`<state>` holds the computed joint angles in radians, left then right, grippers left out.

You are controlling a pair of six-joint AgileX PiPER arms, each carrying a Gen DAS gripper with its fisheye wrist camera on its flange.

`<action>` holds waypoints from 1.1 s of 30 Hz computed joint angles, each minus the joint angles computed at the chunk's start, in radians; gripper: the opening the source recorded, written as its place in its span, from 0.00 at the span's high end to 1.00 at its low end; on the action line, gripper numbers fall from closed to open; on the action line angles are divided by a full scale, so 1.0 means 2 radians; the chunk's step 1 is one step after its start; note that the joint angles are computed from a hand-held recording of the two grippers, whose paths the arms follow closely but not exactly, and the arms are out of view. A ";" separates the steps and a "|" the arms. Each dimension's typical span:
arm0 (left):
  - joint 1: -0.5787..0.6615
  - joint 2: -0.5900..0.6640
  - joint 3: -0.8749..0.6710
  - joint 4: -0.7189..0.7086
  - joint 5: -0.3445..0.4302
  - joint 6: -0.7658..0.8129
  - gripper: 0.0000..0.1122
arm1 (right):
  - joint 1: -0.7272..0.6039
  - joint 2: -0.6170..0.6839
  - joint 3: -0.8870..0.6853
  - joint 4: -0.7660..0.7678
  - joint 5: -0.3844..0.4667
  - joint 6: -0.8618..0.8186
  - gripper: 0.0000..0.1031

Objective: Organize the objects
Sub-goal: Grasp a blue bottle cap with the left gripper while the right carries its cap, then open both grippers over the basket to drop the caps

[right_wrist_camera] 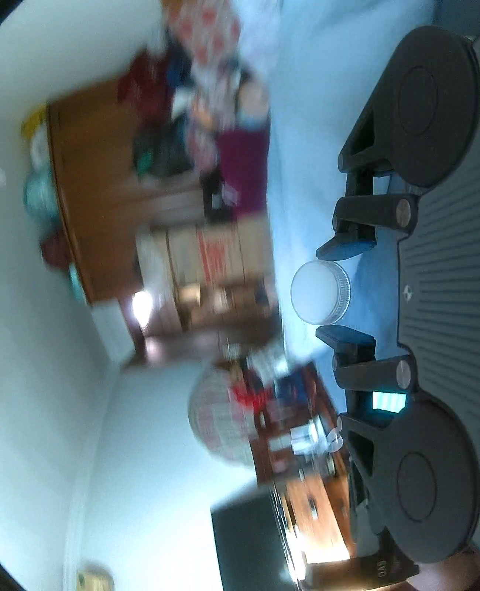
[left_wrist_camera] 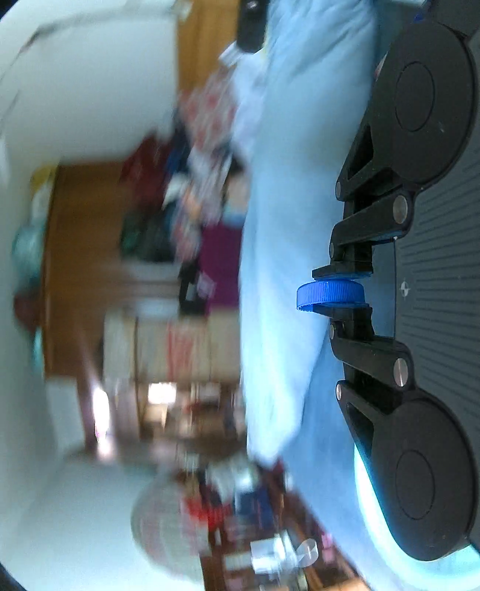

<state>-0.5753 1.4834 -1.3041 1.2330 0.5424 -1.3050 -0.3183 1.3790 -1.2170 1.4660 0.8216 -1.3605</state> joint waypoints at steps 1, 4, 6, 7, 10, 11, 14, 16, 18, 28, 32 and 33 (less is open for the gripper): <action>0.020 -0.015 0.005 -0.007 0.006 0.009 0.88 | 0.046 0.012 -0.032 -0.026 -0.020 0.037 0.60; 0.089 -0.043 0.009 -0.060 0.006 0.057 0.88 | 0.150 0.063 -0.127 -0.117 -0.058 0.138 0.60; 0.128 -0.048 0.005 -0.100 0.000 0.095 0.88 | 0.207 0.103 -0.192 -0.188 -0.066 0.217 0.60; 0.148 -0.046 -0.002 -0.131 -0.001 0.125 0.88 | 0.233 0.126 -0.227 -0.226 -0.067 0.256 0.60; 0.206 -0.042 -0.012 -0.226 -0.007 0.215 0.88 | 0.299 0.195 -0.335 -0.337 -0.048 0.374 0.60; 0.220 -0.038 -0.015 -0.250 -0.007 0.237 0.88 | 0.316 0.216 -0.370 -0.367 -0.034 0.404 0.60; 0.266 -0.029 -0.016 -0.333 -0.016 0.313 0.88 | 0.363 0.272 -0.455 -0.438 -0.003 0.483 0.60; 0.293 -0.027 -0.007 -0.374 -0.030 0.355 0.88 | 0.382 0.318 -0.532 -0.473 0.035 0.527 0.60; 0.300 -0.028 0.007 -0.383 -0.039 0.361 0.88 | 0.392 0.337 -0.550 -0.488 0.042 0.540 0.60; 0.320 -0.019 0.021 -0.406 -0.063 0.376 0.88 | 0.407 0.433 -0.690 -0.521 0.094 0.575 0.60; 0.322 -0.013 0.021 -0.399 -0.066 0.369 0.88 | 0.398 0.420 -0.654 -0.508 0.080 0.561 0.60; 0.322 -0.012 0.020 -0.399 -0.065 0.370 0.88 | 0.397 0.422 -0.655 -0.507 0.081 0.560 0.60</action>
<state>0.0685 1.4586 -1.2649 0.4347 0.4120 -0.5653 0.4765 2.2221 -2.5277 0.4521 0.9828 -0.2408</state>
